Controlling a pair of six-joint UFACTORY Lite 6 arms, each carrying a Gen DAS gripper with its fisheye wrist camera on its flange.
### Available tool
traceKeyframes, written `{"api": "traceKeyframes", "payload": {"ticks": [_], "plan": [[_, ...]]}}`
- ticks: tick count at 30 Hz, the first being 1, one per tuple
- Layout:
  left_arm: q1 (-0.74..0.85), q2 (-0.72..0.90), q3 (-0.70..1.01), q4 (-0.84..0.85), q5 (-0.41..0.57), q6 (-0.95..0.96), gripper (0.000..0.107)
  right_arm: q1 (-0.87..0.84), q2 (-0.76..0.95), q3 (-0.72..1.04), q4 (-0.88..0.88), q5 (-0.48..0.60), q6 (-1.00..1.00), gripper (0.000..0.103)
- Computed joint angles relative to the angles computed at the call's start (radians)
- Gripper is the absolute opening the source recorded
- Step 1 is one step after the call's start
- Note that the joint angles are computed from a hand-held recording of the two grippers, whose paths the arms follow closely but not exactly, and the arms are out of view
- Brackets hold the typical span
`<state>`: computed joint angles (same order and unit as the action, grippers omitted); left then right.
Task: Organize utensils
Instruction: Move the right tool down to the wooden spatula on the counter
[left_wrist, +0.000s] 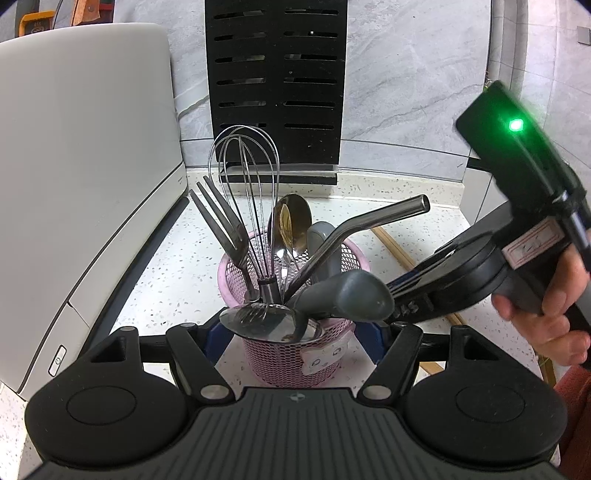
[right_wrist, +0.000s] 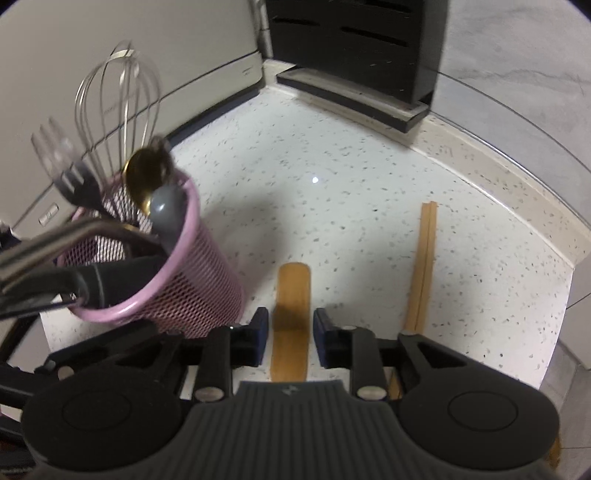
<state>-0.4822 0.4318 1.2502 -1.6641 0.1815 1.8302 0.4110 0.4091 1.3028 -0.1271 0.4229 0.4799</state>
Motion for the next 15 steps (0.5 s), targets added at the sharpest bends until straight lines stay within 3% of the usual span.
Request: {"api": "traceKeyframes", "payload": {"ticks": [6, 9, 15], "plan": [[0.001, -0.006, -0.009, -0.035, 0.001, 0.046, 0.081, 0.044, 0.071, 0.080, -0.125, 0.076, 0.104, 0.025], [0.001, -0.012, -0.017, -0.046, 0.001, 0.060, 0.081, 0.058, 0.086, 0.094, -0.211, 0.095, 0.166, 0.019], [0.000, -0.015, -0.020, -0.056, 0.000, 0.071, 0.081, -0.015, 0.079, 0.089, -0.078, 0.067, 0.046, 0.018]]}}
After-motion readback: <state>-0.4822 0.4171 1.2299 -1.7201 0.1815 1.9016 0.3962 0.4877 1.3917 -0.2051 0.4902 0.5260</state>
